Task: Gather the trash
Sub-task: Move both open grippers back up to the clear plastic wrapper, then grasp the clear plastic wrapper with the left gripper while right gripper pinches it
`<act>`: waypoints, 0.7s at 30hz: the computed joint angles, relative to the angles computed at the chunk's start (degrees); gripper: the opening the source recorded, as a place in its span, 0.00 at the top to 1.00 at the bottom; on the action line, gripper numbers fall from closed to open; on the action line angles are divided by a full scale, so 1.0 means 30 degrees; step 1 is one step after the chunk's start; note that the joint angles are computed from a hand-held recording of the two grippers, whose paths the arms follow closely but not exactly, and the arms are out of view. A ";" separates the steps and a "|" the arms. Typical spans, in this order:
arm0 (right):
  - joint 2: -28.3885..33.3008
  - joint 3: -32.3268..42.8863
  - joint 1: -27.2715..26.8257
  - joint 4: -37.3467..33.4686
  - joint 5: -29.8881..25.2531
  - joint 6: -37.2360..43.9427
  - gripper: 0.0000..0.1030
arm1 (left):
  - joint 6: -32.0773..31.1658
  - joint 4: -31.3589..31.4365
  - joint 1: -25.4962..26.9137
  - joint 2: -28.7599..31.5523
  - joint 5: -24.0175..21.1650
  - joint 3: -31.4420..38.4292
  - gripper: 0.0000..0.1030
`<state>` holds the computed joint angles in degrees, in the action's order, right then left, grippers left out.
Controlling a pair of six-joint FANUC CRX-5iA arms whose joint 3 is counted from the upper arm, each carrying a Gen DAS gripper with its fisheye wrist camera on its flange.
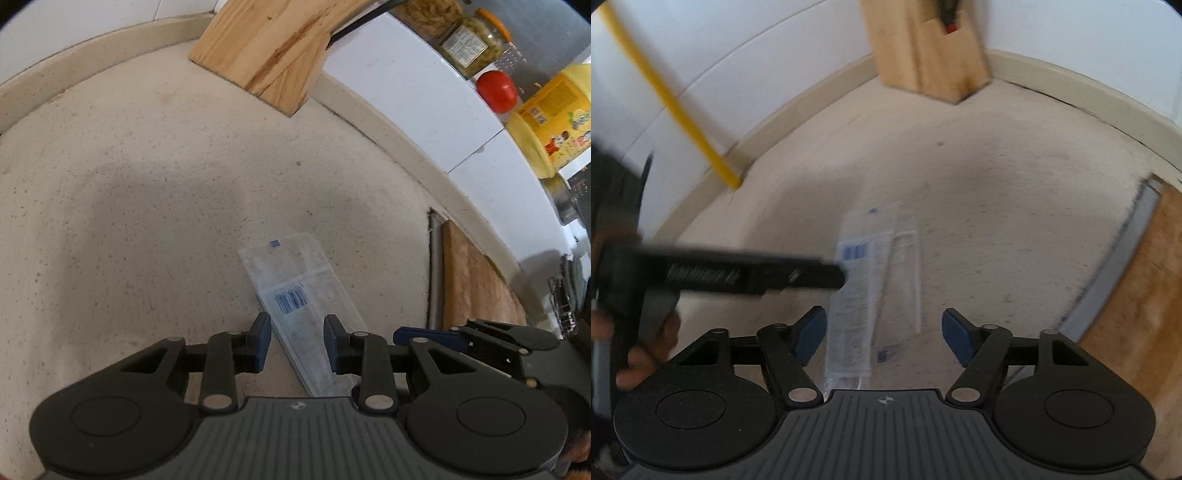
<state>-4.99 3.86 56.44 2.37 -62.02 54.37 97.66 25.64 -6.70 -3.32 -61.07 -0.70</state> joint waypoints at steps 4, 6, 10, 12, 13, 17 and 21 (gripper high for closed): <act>0.0590 0.0468 0.0448 0.0721 -0.0350 0.0737 0.17 | 0.0867 -0.0593 -0.0275 0.0820 -0.0561 0.1211 0.66; 0.0952 0.0839 0.0435 0.0758 -0.0640 0.1060 0.16 | 0.1522 -0.1021 -0.0431 0.1258 -0.0941 0.1964 0.59; 0.1608 0.1517 0.0270 0.0659 -0.1557 0.1665 0.15 | 0.2500 -0.3239 -0.1214 0.2537 -0.2771 0.4599 0.52; 0.1701 0.1646 0.0106 0.0392 -0.1684 0.1821 0.14 | 0.3251 -0.4978 -0.1887 0.3395 -0.4163 0.6431 0.47; 0.1687 0.1667 0.0017 0.0167 -0.1655 0.1969 0.12 | 0.3500 -0.5435 -0.2104 0.3717 -0.4570 0.6994 0.46; 0.1583 0.1484 -0.0001 -0.0002 -0.1285 0.2185 0.12 | 0.3846 -0.7012 -0.3024 0.5431 -0.6657 0.9815 0.35; 0.1404 0.1159 0.0142 0.0189 -0.0966 0.2307 0.12 | 0.3496 -0.8711 -0.4001 0.6104 -0.7536 1.1167 0.50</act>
